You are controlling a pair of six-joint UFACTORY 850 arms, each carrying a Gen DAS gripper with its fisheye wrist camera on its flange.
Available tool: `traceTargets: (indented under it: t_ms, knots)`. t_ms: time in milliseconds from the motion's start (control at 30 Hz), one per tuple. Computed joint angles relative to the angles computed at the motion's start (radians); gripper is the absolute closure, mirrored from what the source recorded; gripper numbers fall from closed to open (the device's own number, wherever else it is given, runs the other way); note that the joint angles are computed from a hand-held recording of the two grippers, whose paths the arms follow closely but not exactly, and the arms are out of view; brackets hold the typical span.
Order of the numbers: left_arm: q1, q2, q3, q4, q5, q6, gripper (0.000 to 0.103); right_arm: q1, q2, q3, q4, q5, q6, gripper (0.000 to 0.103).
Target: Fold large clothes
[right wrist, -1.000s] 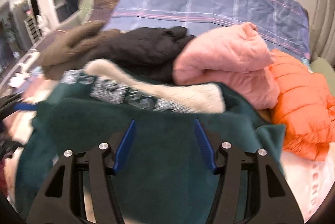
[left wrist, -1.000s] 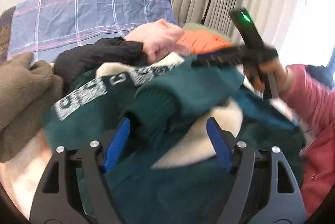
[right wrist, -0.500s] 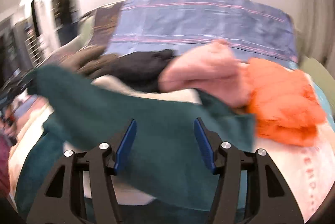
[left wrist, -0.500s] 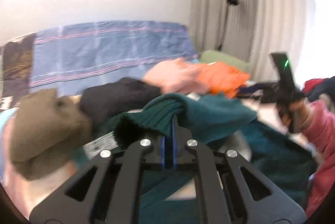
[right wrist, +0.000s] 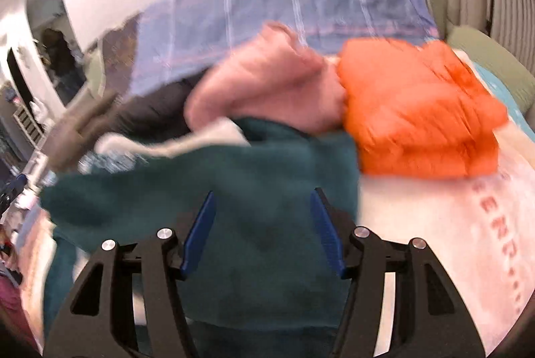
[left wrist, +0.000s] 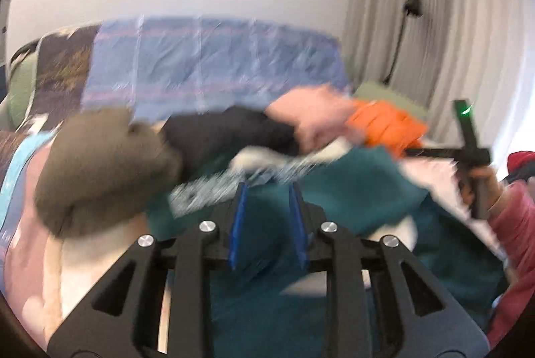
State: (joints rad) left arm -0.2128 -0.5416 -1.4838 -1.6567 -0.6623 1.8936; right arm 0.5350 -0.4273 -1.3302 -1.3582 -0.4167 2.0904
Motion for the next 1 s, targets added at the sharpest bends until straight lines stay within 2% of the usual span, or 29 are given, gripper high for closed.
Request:
traceTargets:
  t_ms: [33, 67, 100, 167, 233, 267, 300, 367, 433, 567, 667, 700, 733, 767, 833, 867, 933, 1000]
  knots:
    - [-0.019, 0.0, -0.007, -0.006, -0.009, 0.012, 0.078, 0.003, -0.017, -0.021, -0.03, 0.017, 0.016, 0.044]
    - [-0.039, -0.008, -0.026, 0.027, 0.002, -0.01, 0.07, 0.008, -0.044, -0.053, -0.028, 0.043, -0.009, 0.044]
    - [-0.071, -0.033, -0.062, 0.102, 0.041, -0.061, 0.06, 0.013, -0.061, -0.071, 0.016, 0.056, -0.073, 0.044]
    - [-0.125, -0.087, -0.121, 0.311, 0.159, -0.233, 0.058, 0.022, -0.16, -0.171, 0.205, 0.047, -0.283, 0.042]
    - [-0.171, -0.193, -0.177, 0.521, 0.316, -0.415, 0.058, 0.049, -0.246, -0.245, 0.287, -0.077, -0.453, 0.037]
    - [-0.183, -0.229, -0.188, 0.587, 0.36, -0.462, 0.057, 0.071, -0.283, -0.283, 0.265, -0.153, -0.496, 0.034]
    - [-0.188, -0.231, -0.185, 0.611, 0.38, -0.47, 0.057, 0.081, -0.292, -0.29, 0.239, -0.187, -0.497, 0.034]
    - [-0.178, -0.225, -0.187, 0.562, 0.346, -0.467, 0.058, 0.07, -0.274, -0.269, 0.239, -0.15, -0.452, 0.034]
    - [-0.179, -0.224, -0.176, 0.49, 0.362, -0.386, 0.058, 0.059, -0.266, -0.253, 0.23, -0.121, -0.443, 0.031]
    - [-0.19, -0.215, -0.168, 0.496, 0.394, -0.38, 0.059, 0.064, -0.259, -0.251, 0.217, -0.124, -0.436, 0.029]
    - [-0.165, -0.157, -0.107, 0.332, 0.321, -0.285, 0.057, 0.077, -0.181, -0.182, 0.194, -0.108, -0.335, 0.03]
    - [-0.149, -0.125, -0.075, 0.234, 0.265, -0.208, 0.05, 0.081, -0.152, -0.157, 0.16, -0.094, -0.304, 0.03]
    - [-0.141, -0.108, -0.054, 0.178, 0.246, -0.149, 0.047, 0.089, -0.139, -0.153, 0.167, -0.1, -0.315, 0.03]
    - [-0.141, -0.101, -0.045, 0.164, 0.252, -0.127, 0.044, 0.09, -0.149, -0.167, 0.216, -0.118, -0.367, 0.03]
    - [-0.166, -0.127, -0.05, 0.213, 0.365, -0.139, 0.044, 0.074, -0.195, -0.197, 0.372, -0.099, -0.499, 0.028]
    - [-0.174, -0.139, -0.047, 0.192, 0.401, -0.093, 0.043, 0.06, -0.202, -0.18, 0.404, -0.047, -0.504, 0.025]
    - [-0.182, -0.118, -0.017, 0.075, 0.425, 0.045, 0.044, 0.048, -0.146, -0.111, 0.389, 0.02, -0.418, 0.024]
    - [-0.178, -0.081, 0.015, 0.057, 0.415, 0.034, 0.046, 0.053, -0.079, -0.046, 0.382, 0.025, -0.365, 0.024]
